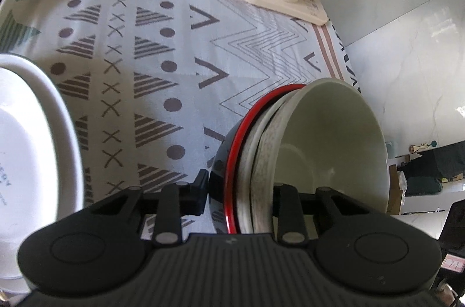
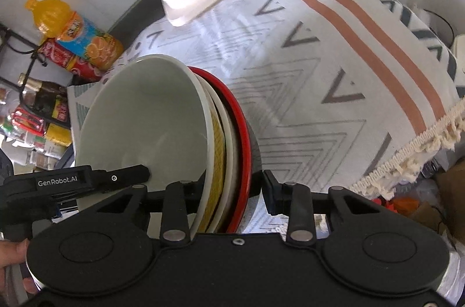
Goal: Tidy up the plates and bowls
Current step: 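Move both tools to the rim of the stacked bowls and close the left tool, then lift the red-rimmed bowl stack with both tools and carry it over the plates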
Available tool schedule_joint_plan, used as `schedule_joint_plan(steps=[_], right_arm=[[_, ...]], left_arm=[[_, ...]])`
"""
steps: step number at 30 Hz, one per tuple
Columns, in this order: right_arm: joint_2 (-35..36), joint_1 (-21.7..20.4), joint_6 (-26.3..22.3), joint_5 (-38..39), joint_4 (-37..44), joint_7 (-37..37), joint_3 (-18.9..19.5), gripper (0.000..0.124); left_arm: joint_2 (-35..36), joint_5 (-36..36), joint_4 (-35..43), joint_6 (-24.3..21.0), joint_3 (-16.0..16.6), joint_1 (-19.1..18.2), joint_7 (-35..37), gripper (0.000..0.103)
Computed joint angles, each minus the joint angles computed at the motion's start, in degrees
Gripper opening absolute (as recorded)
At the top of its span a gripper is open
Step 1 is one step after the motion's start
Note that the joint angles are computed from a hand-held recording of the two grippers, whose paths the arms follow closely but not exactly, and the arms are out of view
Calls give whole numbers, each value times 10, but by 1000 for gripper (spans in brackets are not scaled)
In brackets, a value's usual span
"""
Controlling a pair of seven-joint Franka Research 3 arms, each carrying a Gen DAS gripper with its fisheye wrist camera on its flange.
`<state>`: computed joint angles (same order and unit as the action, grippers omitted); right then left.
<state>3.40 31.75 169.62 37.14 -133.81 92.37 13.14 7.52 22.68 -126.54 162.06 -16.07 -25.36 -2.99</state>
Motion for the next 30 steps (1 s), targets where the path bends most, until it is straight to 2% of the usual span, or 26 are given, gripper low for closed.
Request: schedule_joint_plan(steps=[12,20,30], right_arm=[[16,6,-4,-23,47,-19,7,34],[30,14,-8,-30,77,-34,14,34],[56,26,-22,-44,120,-55,26,34]], left_arm=[[-60,52,-36,-28,-2,11,-60,28],[-110,83,-75,-41,-16,30,-117,28],[-184,83,-128,-77,-39,46,-163,28]])
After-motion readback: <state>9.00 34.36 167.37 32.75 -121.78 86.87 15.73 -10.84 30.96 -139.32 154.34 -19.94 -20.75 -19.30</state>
